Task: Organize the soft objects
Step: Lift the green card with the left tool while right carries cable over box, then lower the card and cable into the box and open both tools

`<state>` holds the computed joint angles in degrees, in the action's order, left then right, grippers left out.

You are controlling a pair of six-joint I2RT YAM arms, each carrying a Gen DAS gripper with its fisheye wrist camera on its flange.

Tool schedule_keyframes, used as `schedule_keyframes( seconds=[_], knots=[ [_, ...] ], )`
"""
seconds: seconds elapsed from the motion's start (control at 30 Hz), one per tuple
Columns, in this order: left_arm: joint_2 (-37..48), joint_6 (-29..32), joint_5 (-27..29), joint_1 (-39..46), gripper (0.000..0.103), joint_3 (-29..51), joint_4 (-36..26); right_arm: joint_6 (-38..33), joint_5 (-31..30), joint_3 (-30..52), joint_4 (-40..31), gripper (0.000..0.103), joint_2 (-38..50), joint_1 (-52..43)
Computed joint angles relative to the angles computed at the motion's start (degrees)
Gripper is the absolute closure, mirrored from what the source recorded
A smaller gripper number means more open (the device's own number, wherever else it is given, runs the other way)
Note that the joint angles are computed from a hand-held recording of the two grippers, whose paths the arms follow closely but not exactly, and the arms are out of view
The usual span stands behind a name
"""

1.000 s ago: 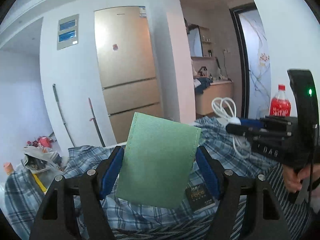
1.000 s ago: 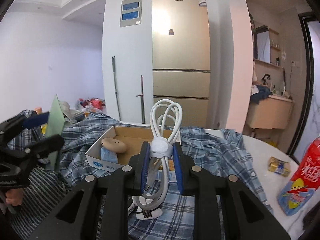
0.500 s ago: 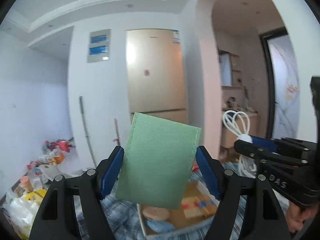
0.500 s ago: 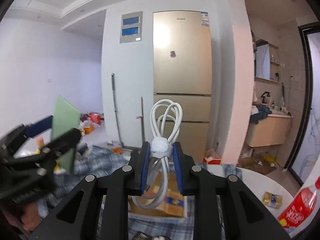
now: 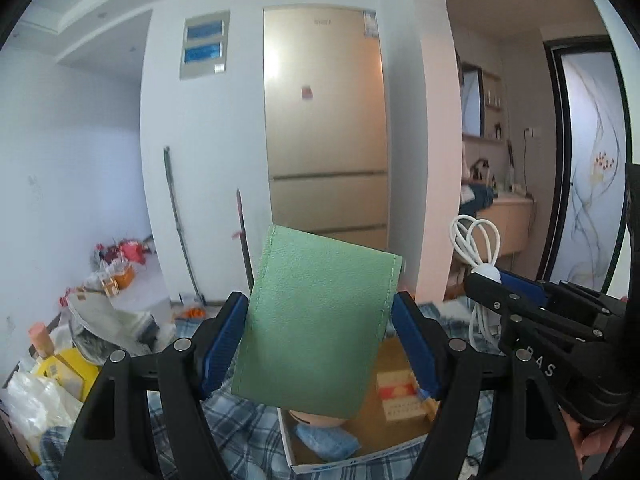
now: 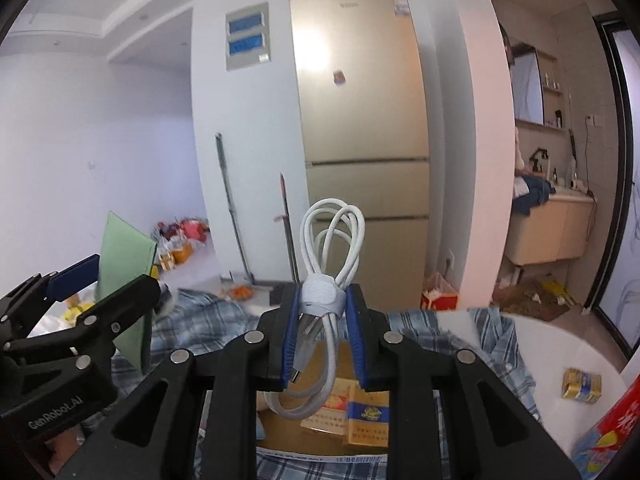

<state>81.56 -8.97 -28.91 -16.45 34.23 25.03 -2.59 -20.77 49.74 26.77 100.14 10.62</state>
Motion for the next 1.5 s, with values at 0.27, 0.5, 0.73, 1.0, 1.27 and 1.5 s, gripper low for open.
schedule_keyframes(
  seconds=[0.27,0.5,0.73,1.0,1.27,1.5],
  knots=[
    [15.90,-5.78,7.18,7.18,0.027,11.00,-10.40,-2.78,1.57,8.24,-7.51,0.081,10.74,0.88],
    [26.64,-9.19,12.64,10.12,0.027,14.03,-7.73,-5.73,1.95,15.35,-14.61,0.081,19.25,2.32],
    [33.43,-12.65,22.37,13.98,0.027,17.26,-6.96,-7.88,2.06,19.25,-19.53,0.081,23.80,3.35],
    [34.32,-12.06,23.46,14.20,0.027,17.70,-6.48,-9.77,3.12,22.38,-23.03,0.081,26.97,4.05],
    [32.80,-10.27,21.09,12.46,0.016,16.76,-5.69,-9.00,2.57,25.41,-26.76,0.070,28.71,3.46],
    [27.70,-8.50,15.66,10.68,0.016,11.12,1.21,-8.29,3.92,20.54,-19.68,0.047,25.03,3.05]
  ],
)
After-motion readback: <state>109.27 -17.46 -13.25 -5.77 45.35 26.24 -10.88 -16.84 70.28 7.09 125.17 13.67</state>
